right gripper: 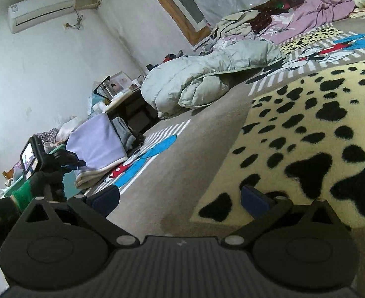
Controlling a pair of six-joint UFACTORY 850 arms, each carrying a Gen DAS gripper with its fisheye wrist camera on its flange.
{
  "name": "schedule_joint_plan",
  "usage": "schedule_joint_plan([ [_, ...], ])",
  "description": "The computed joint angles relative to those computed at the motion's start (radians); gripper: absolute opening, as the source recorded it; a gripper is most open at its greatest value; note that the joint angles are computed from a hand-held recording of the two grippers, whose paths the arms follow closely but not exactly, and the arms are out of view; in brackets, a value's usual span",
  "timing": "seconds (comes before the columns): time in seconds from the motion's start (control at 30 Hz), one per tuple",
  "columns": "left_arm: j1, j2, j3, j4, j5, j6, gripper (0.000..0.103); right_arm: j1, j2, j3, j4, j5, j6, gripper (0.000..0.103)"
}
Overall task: Fold clothes
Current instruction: 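Carry the lavender sweatpants with the left tool onto the bed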
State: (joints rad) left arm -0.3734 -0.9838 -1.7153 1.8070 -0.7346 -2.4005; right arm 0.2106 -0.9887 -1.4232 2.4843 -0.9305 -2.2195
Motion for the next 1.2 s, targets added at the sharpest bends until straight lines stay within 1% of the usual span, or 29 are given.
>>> schedule_joint_plan([
  [0.07,-0.034,0.026,0.041,0.040,0.007,-0.030,0.005,-0.002,0.000,0.001,-0.002,-0.007,0.005,0.103],
  [0.17,-0.096,0.062,0.105,0.080,-0.009,-0.072,0.005,-0.005,0.002,0.004,-0.007,-0.019,0.017,0.103],
  [0.23,-0.140,0.091,0.155,0.088,-0.032,-0.114,0.005,-0.008,0.003,0.005,-0.013,-0.027,0.029,0.103],
  [0.4,-0.223,0.168,0.267,0.106,-0.079,-0.226,0.005,-0.022,0.001,-0.005,-0.057,-0.043,0.100,0.103],
  [0.47,-0.261,0.198,0.307,0.128,-0.114,-0.262,0.005,-0.032,-0.004,-0.016,-0.094,-0.053,0.157,0.103],
  [0.53,-0.298,0.219,0.325,0.110,-0.129,-0.275,0.004,-0.044,-0.008,-0.032,-0.153,-0.060,0.229,0.103],
  [0.6,-0.351,0.257,0.371,0.135,-0.183,-0.317,0.004,-0.060,-0.005,-0.044,-0.237,-0.063,0.306,0.103],
  [0.63,-0.376,0.271,0.387,0.141,-0.200,-0.320,0.004,-0.066,0.010,-0.035,-0.280,-0.052,0.333,0.103],
  [0.67,-0.395,0.279,0.396,0.135,-0.207,-0.311,0.004,-0.071,0.037,-0.009,-0.313,-0.030,0.341,0.103],
  [0.73,-0.442,0.289,0.399,0.076,-0.196,-0.267,0.004,-0.086,0.125,0.109,-0.320,-0.007,0.284,0.103],
  [0.77,-0.466,0.295,0.399,0.045,-0.185,-0.245,0.004,-0.104,0.177,0.193,-0.313,-0.019,0.257,0.103],
  [0.83,-0.511,0.316,0.410,0.038,-0.171,-0.242,0.004,-0.146,0.276,0.351,-0.309,-0.041,0.214,0.103],
  [0.9,-0.548,0.328,0.394,-0.003,-0.146,-0.193,0.004,-0.211,0.371,0.506,-0.330,-0.068,0.211,0.103],
  [0.97,-0.574,0.352,0.406,0.048,-0.143,-0.258,0.004,-0.282,0.455,0.632,-0.363,-0.073,0.207,0.103],
  [1.1,-0.591,0.381,0.378,0.090,-0.076,-0.318,0.004,-0.438,0.618,0.817,-0.437,-0.088,0.180,0.103],
  [1.17,-0.606,0.389,0.368,0.153,-0.091,-0.353,0.004,-0.525,0.693,0.887,-0.485,-0.099,0.180,0.103],
  [1.2,-0.608,0.388,0.351,0.150,-0.068,-0.355,0.004,-0.566,0.727,0.915,-0.505,-0.108,0.182,0.103],
])
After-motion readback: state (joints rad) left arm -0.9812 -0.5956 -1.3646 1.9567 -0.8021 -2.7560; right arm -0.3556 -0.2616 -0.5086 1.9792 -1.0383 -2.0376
